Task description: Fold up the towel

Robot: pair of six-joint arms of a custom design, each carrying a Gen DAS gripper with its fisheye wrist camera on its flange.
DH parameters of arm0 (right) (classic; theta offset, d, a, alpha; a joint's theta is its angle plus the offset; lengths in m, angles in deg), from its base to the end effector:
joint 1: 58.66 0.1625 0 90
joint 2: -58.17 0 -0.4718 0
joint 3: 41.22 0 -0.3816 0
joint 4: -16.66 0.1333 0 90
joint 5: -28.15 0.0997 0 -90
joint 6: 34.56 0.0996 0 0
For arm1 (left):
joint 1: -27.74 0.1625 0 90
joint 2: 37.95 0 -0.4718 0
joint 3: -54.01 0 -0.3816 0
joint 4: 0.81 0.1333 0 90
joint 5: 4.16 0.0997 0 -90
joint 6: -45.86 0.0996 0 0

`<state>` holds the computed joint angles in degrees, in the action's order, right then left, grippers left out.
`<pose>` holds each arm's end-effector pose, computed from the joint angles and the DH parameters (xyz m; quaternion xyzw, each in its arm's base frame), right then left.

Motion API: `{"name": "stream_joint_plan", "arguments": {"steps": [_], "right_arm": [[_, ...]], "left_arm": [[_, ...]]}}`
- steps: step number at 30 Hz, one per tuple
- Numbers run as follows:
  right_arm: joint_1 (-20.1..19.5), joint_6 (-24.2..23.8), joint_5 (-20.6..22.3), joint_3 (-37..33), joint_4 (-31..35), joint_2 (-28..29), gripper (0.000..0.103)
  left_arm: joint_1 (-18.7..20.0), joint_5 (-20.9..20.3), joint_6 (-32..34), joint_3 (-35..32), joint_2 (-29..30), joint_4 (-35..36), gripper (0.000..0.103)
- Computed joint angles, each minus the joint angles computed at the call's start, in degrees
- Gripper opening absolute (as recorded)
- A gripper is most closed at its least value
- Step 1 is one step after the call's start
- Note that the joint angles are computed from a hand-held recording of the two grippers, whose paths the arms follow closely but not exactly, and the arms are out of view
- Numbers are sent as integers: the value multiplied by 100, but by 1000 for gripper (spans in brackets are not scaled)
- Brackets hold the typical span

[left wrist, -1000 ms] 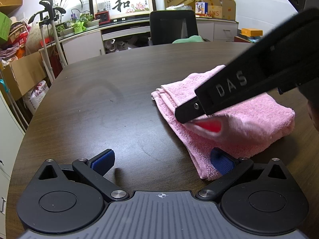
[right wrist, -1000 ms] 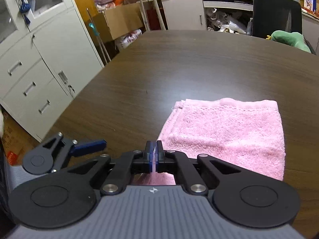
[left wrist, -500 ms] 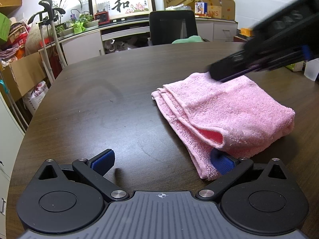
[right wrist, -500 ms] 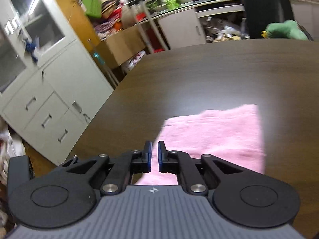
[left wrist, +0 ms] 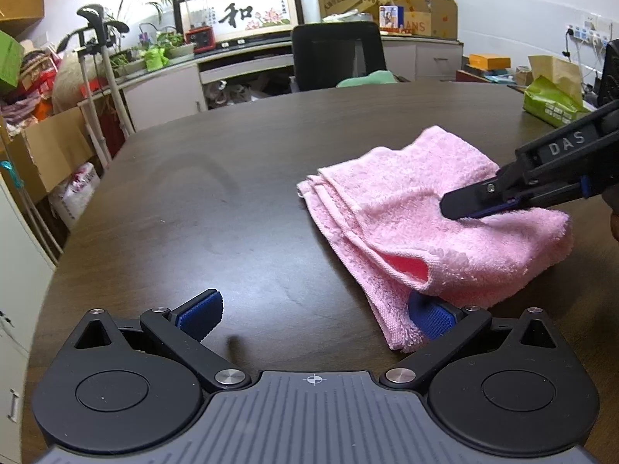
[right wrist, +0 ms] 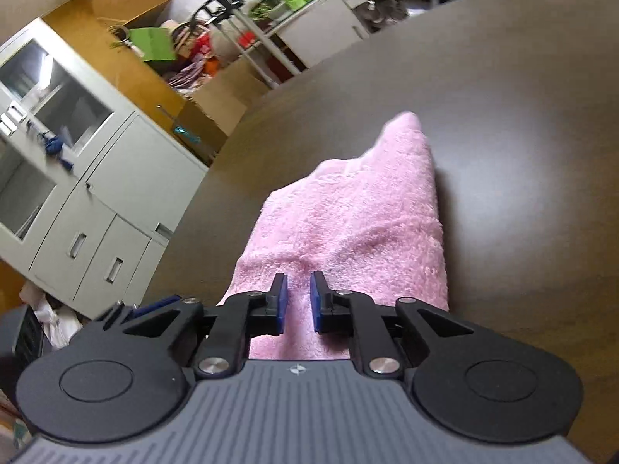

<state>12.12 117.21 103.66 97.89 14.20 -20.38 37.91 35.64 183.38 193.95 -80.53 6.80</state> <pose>0.0679 -0.2858 0.1580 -0.1095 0.9482 -0.2984 0.0013 -0.1458 -0.2393 0.0674 0.3398 0.8329 -0.3115 0.3062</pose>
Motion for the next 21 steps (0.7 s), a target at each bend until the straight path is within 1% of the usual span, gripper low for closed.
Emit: {"name": "stream_joint_plan", "arguments": {"steps": [2,4,5,7,9,11,12,14,17,19,21], "right_arm": [[-218,-259,-318,64,105,-106,27],[-613,-570,-813,136,351,-252,27],[-708,-621,-908,153,444,-344,27],[-726,-588,-931,136,537,-486,28],[-791,-503,-922,135,592,-674,29],[-715,-291,-808,108,534,-718,35],[-665,-168,-714,97,499,-739,40],[-684,-131,-674,105,488,-763,40],[-674,-154,-645,97,456,-733,42],[-638,-181,-556,101,402,-728,42],[-641,-193,-521,109,375,-706,42]], "left_arm": [[-173,-188,-210,129,-89,-11,103],[-389,-400,-498,290,-176,-47,103],[-476,-484,-639,353,-191,-71,103],[-628,-629,-821,429,-207,-208,103],[-688,-664,-550,438,-339,-536,103],[-644,-604,-87,327,-395,-828,103],[-592,-544,138,212,-333,-901,103],[-491,-436,360,-45,-35,-823,103],[-503,-393,456,-284,529,-500,103],[-532,-454,111,-396,927,-87,103],[-451,-396,-39,-365,915,-31,103]]}}
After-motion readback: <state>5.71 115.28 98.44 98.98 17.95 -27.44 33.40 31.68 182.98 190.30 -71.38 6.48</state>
